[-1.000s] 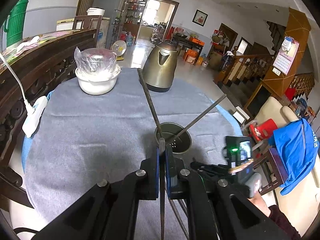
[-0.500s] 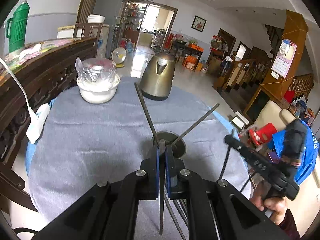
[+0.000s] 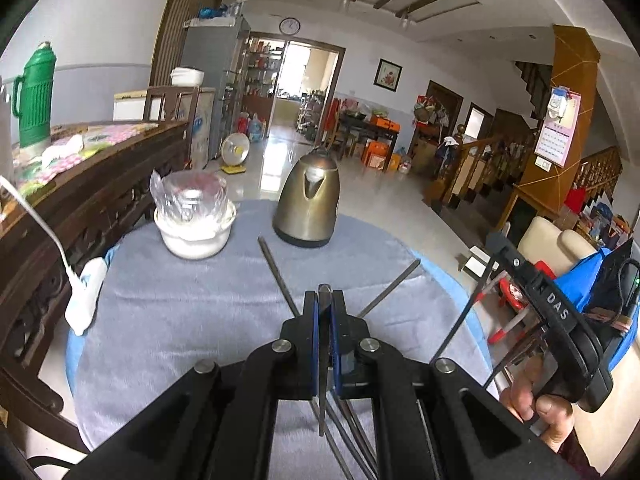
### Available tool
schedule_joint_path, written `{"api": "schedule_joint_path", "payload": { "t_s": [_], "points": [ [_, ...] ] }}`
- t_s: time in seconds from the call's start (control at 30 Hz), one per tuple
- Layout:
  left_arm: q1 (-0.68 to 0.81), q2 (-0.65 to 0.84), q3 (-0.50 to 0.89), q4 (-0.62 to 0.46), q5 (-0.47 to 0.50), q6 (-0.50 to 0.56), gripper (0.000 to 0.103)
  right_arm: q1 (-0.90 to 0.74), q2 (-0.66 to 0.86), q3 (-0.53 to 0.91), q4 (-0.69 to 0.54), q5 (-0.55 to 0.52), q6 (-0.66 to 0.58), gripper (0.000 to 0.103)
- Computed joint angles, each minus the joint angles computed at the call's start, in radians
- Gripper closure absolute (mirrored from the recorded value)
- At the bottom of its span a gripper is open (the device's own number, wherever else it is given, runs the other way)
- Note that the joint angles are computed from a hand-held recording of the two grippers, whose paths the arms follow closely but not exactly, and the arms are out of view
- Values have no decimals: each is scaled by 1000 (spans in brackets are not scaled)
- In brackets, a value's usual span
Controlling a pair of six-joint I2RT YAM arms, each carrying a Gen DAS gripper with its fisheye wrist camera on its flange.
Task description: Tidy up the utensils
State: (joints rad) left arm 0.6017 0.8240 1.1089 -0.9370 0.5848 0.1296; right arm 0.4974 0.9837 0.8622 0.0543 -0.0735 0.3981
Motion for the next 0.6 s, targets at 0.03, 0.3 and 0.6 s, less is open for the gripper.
{"api": "schedule_joint_path", "payload": {
  "t_s": [0.03, 0.3, 0.6],
  "points": [
    [0, 2, 9, 0, 1, 0, 97, 7, 10, 9, 13, 13, 2, 97],
    [-13, 70, 151, 29, 0, -32, 97, 150, 136, 125, 161, 230, -89, 97],
    [-41, 107, 181, 193, -27, -141, 97, 225, 319, 206, 251, 351, -161, 97]
  ]
}}
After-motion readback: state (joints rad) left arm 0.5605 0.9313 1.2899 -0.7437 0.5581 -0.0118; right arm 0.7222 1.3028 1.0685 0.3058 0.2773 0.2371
